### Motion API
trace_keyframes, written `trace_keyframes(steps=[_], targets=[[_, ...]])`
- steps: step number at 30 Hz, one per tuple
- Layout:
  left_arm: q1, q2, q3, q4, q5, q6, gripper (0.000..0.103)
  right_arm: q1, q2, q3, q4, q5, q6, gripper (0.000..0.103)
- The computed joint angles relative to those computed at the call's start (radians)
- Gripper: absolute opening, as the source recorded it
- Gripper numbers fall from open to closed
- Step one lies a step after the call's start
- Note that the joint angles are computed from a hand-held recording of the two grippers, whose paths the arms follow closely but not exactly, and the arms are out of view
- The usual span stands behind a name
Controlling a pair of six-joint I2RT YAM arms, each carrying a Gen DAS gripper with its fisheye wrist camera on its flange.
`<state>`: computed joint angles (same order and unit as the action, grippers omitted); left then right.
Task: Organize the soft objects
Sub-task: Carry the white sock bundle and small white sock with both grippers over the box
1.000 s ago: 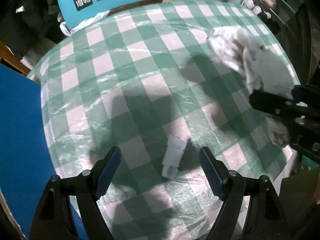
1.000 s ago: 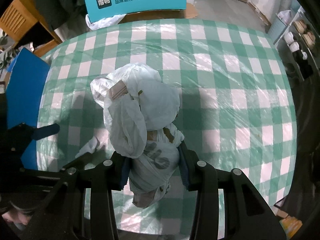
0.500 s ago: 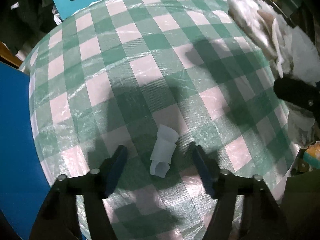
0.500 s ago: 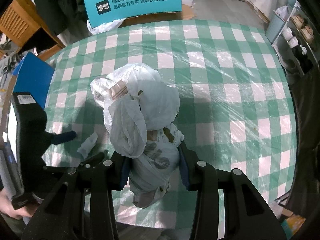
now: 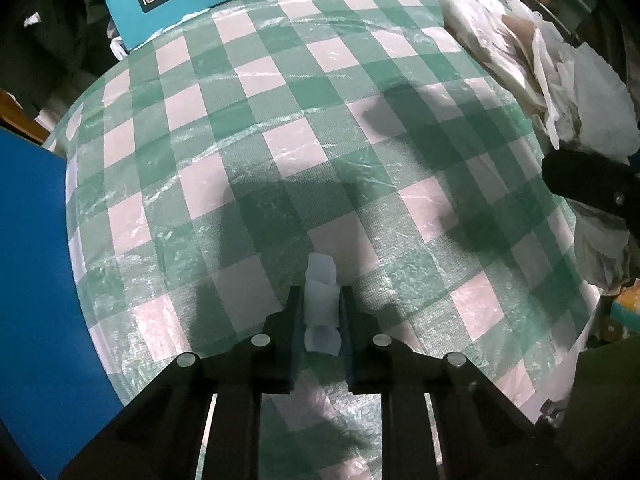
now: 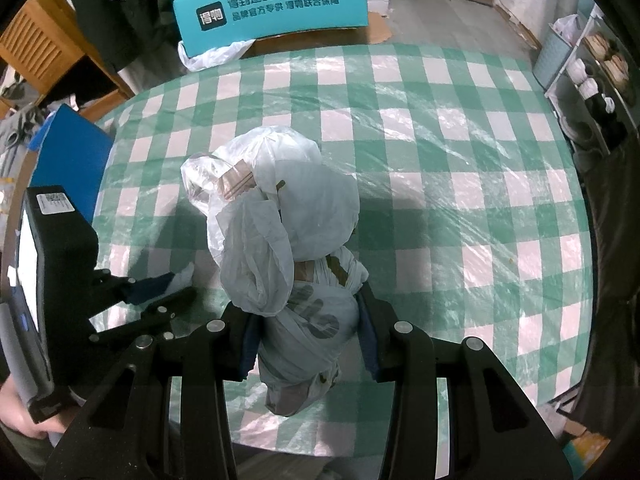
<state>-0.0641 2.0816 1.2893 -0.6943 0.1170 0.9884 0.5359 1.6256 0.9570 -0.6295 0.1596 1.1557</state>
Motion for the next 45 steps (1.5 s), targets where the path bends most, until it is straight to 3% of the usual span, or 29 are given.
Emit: trace_keyframes(steps=[22,45], targets=[[0.109,-0.175,0.071,-0.117,0.115,0.041,0.016,0.058,-0.002,0.152,-0.104,0.077,-0.037,0.04],[0.213,-0.204,0.219,-0.208,0.23,0.068,0.016,0.119,0.035,0.367,-0.184,0.162,-0.1,0.04]])
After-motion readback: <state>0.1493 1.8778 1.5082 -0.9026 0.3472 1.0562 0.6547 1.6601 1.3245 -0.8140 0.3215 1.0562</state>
